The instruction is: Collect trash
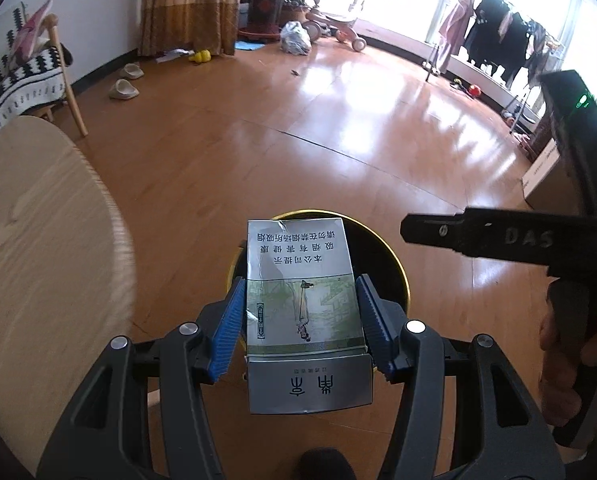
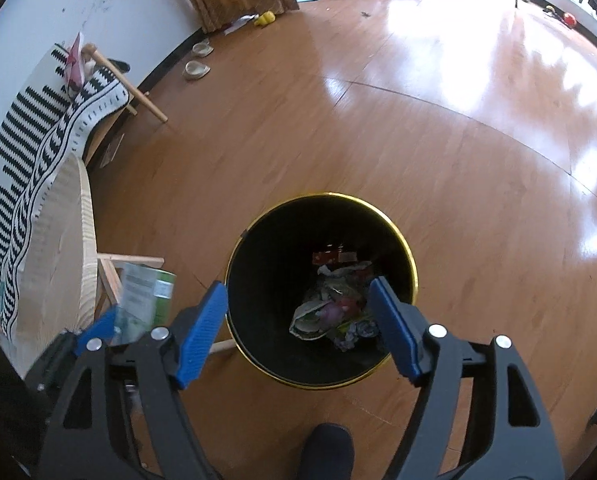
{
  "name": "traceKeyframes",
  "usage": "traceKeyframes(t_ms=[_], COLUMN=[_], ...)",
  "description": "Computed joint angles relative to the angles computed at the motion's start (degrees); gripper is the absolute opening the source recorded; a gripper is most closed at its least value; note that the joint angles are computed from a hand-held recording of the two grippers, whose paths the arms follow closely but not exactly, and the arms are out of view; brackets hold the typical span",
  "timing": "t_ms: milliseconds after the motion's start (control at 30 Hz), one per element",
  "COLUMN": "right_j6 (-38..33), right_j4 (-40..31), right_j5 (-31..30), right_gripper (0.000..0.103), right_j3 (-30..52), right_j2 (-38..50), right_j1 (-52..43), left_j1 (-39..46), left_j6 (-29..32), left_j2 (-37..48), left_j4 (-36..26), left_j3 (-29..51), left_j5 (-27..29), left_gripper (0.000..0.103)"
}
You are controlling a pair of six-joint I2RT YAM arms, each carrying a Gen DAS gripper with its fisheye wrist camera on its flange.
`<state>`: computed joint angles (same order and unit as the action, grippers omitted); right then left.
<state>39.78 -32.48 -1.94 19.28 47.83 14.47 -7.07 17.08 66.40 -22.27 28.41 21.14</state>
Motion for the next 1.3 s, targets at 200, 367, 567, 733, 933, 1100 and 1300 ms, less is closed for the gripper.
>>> traceKeyframes(t_ms=[200, 367, 567, 733, 933, 1100, 1300], right_j6=[-1.86, -1.12, 8.47, 15.25, 12.68, 7.71, 2.29], right_j4=[-4.37, -6.49, -3.8, 0.03, 1.86, -2.35, -15.19], right_j5=[0.52, 1.5, 10.66, 22.33, 25.4, 23.82, 22.3], right_gripper=[0.075, 0.078, 0.082, 0.085, 0.087, 0.087, 0.088], right_j3=[-0.22, 0.44, 5.78, 19.81, 44.57, 71.43, 111.83], right_j2=[-5.97, -9.13, -2.33, 16.45, 40.68, 61.44, 86.93], right_j1=[-4.73, -5.21, 11.25, 32.99, 48.08, 54.78, 60.57], left_j1=[-5.51, -2.56, 11.9, 41.15, 71.67, 85.2, 94.7], left_j6=[-2.33, -0.99, 9.46, 30.25, 48.09, 48.11, 45.61], left_j2=[3.63, 2.06, -7.62, -5.4, 15.1, 32.9, 49.84], left_j4=[4.82, 3.64, -9.56, -24.91, -31.78, -33.85, -37.28], left_j3=[-0.22, -0.07, 2.76, 14.19, 35.46, 56.4, 79.51], left_j5=[-2.4, 0.14, 6.34, 14.34, 19.02, 19.42, 19.48], left_gripper=[0.078, 0.085, 0.092, 0.095, 0.095, 0.095, 0.095])
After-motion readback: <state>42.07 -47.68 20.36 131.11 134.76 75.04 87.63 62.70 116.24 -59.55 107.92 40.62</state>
